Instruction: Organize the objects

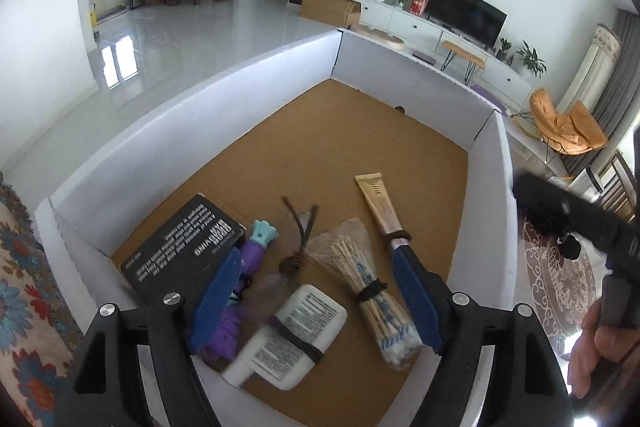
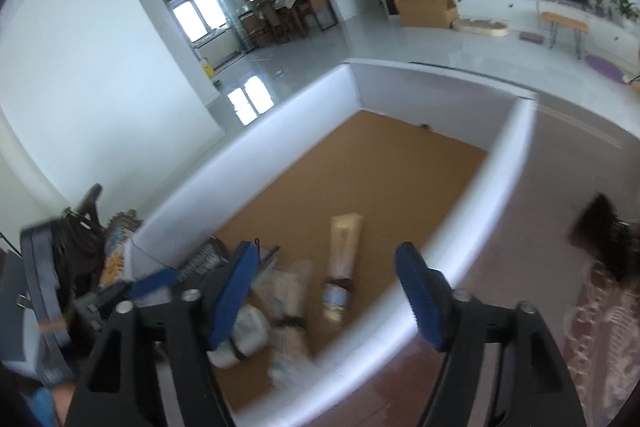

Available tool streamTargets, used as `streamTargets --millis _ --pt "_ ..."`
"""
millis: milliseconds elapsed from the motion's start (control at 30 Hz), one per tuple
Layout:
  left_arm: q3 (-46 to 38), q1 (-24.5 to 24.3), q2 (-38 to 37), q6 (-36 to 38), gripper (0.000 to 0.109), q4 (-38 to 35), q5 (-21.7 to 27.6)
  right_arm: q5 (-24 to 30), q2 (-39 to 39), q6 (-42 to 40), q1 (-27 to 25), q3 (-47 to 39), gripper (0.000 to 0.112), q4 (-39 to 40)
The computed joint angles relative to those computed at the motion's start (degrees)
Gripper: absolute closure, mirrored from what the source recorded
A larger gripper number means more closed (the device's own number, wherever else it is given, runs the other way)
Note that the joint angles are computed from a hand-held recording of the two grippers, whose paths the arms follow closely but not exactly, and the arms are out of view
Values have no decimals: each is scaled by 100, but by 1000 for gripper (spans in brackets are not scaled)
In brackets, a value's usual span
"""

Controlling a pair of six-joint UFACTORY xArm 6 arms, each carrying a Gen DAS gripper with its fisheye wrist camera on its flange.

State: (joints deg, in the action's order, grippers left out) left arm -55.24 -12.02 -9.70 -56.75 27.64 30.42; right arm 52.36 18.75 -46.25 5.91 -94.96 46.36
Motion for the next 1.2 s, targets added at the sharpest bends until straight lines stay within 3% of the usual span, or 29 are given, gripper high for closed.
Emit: streamTargets --millis 100,333,467,633,767,900,1200 --pt "185 -233 -226 -415 31 253 -152 -360 -462 -487 -334 742 27 -96" --pt "-146 -1527 -46 -1209 30 1188 -727 -1433 -1072 -1432 -1522 2308 26 -696" --pt "-700 -2243 681 -1041 13 1161 -1155 -1918 -1088 -1561 -2333 2749 26 -997" --pt "-1722 -2773 1916 -593 13 994 -713 -2077 -1039 -1691 -3000 2904 24 -921" --pt "-2146 -2866 2495 -371 13 793 -421 -1962 -957 -1926 -3241 2785 20 -479" --pt "-2161 -2859 2681 -617 13 969 -235 -2026 -828 -1512 -3100 2679 9 -978" --pt "-1772 -2719 2523 -1326 13 1024 -240 -2029 -772 -1431 -3053 2612 9 -1016"
